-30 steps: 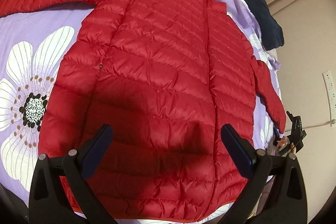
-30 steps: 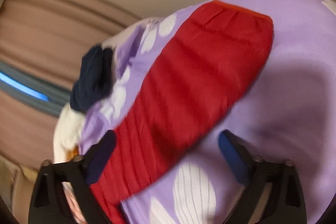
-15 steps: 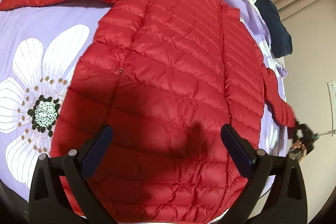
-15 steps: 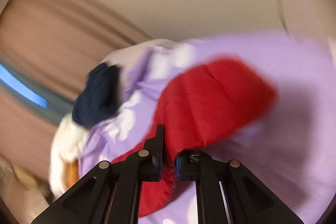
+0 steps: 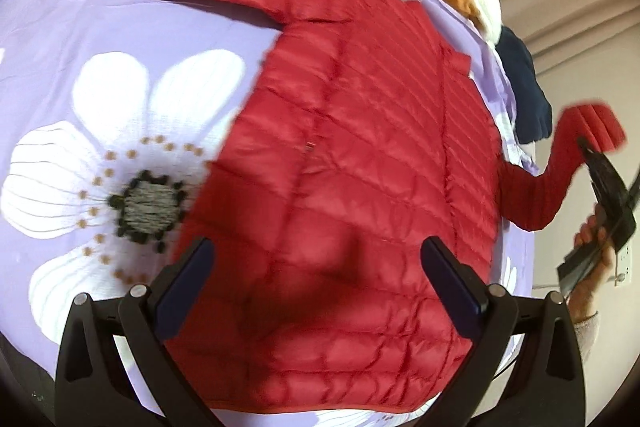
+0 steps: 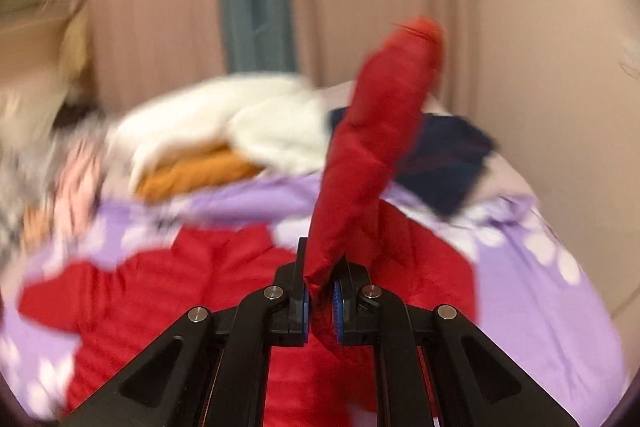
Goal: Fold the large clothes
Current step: 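Fold the held sleeve across the jacket body with the right tool, release, then grasp the other sleeve cuff with the left tool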
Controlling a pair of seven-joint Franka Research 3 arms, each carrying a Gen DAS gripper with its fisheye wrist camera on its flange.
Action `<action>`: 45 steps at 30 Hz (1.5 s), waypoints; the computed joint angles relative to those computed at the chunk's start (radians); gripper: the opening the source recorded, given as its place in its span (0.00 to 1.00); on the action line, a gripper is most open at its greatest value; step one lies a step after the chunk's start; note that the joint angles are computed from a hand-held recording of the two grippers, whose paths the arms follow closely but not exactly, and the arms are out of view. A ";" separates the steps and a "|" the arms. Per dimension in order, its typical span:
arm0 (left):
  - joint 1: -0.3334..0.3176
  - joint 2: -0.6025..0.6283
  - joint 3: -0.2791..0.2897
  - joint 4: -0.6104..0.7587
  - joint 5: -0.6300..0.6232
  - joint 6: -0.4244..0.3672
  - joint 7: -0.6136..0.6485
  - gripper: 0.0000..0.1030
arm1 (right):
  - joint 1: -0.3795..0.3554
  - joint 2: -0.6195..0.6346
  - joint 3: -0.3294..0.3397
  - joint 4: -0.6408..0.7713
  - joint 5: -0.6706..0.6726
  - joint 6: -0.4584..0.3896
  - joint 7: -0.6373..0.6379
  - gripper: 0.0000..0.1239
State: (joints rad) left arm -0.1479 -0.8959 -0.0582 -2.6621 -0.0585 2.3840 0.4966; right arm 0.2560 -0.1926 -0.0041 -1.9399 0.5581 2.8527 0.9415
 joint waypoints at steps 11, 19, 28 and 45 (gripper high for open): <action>0.045 -0.114 0.024 -0.077 0.017 -0.043 -0.025 1.00 | 0.036 0.070 0.127 -0.139 -0.468 0.007 0.071 0.08; 0.059 -0.157 0.038 -0.107 0.013 -0.045 -0.024 1.00 | 0.093 0.087 0.124 -0.125 -0.419 -0.010 0.030 0.09; 0.101 -0.231 0.061 -0.152 0.026 -0.022 -0.016 1.00 | 0.124 0.090 0.086 -0.007 -0.110 -0.344 -0.144 0.34; 0.259 -0.268 0.216 -0.245 0.011 0.231 0.072 1.00 | 0.131 0.297 0.119 0.167 -0.277 -0.326 0.203 0.25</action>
